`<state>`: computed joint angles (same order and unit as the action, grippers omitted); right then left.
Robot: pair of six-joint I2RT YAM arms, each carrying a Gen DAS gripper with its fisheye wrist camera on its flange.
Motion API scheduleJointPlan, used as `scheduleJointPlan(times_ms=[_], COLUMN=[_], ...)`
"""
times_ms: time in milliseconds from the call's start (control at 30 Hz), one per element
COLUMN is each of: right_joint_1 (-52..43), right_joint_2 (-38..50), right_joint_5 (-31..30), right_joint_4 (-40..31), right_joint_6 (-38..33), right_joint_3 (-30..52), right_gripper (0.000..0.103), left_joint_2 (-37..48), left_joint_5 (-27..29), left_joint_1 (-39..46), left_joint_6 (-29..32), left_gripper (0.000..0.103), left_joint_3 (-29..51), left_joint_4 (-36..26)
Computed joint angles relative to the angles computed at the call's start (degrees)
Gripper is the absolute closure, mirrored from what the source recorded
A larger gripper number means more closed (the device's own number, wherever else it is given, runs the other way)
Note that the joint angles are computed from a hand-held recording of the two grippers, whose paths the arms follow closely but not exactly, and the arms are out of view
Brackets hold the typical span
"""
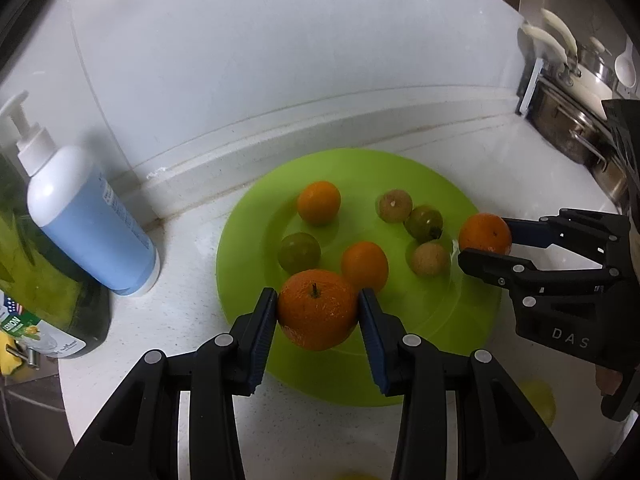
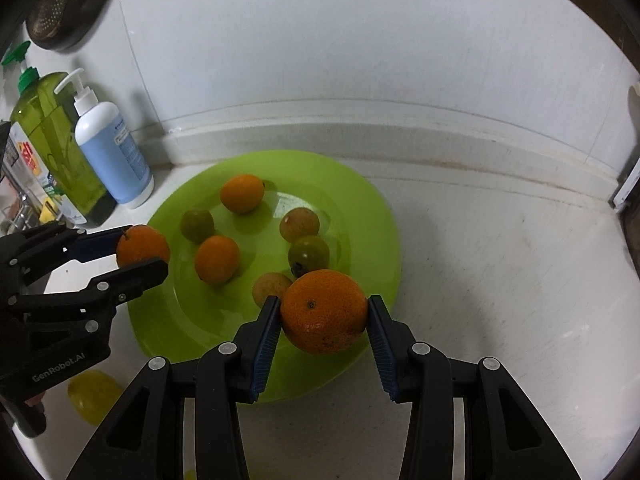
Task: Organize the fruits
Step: 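Carry the orange with the left gripper while the right gripper carries its orange over the plate, then open both grippers to drop the oranges onto the green plate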
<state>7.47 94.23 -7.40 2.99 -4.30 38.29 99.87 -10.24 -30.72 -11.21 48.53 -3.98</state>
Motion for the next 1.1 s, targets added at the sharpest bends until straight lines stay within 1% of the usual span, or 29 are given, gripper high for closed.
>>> scheduleJointPlan(times_ms=[300,500,533,567,600,667,867,1100], right_joint_1=[0.7,0.8,0.7,0.7,0.9,1.2,1.2,1.9], right_joint_2=[0.9,1.8,1.6,1.2,0.9,-0.4,-4.4,-12.2], right_joint_5=[-0.7,-1.5,-1.6,-1.6,-1.4,-1.0,-1.3,-1.3], right_joint_4=[0.0,-0.6,-0.8,-0.9,-0.9,-0.5,-1.1,-2.2], right_joint_6=[-0.7,0.5,0.5,0.4,0.5,0.7,1.8,2.7], right_joint_3=[-0.2,0.8,0.7,0.5,0.4,-0.4,-2.3,-6.4], right_gripper=[0.059,0.058,0.058,0.055,0.050,0.047,0.047,0.047], left_joint_2=[2.4,2.7,2.4,2.2,1.7,0.8,-4.2,-13.2], left_joint_5=[1.5,2.1,2.2,2.3,2.0,1.2,-1.2,-6.4], left_joint_1=[-0.3,-0.3,-0.2,-0.3,-0.5,-0.9,-1.9,-5.3], left_joint_6=[0.8,0.2,0.3,0.4,0.5,0.7,-0.1,-2.0], left_gripper=[0.062,0.062,0.062,0.062,0.062,0.061,0.056,0.054], left_joint_3=[1.3,1.5,1.3,1.1,0.8,0.4,-2.6,-7.1], left_joint_4=[-0.4,-0.6,-0.4,-0.2,-0.1,0.2,0.4,-1.2])
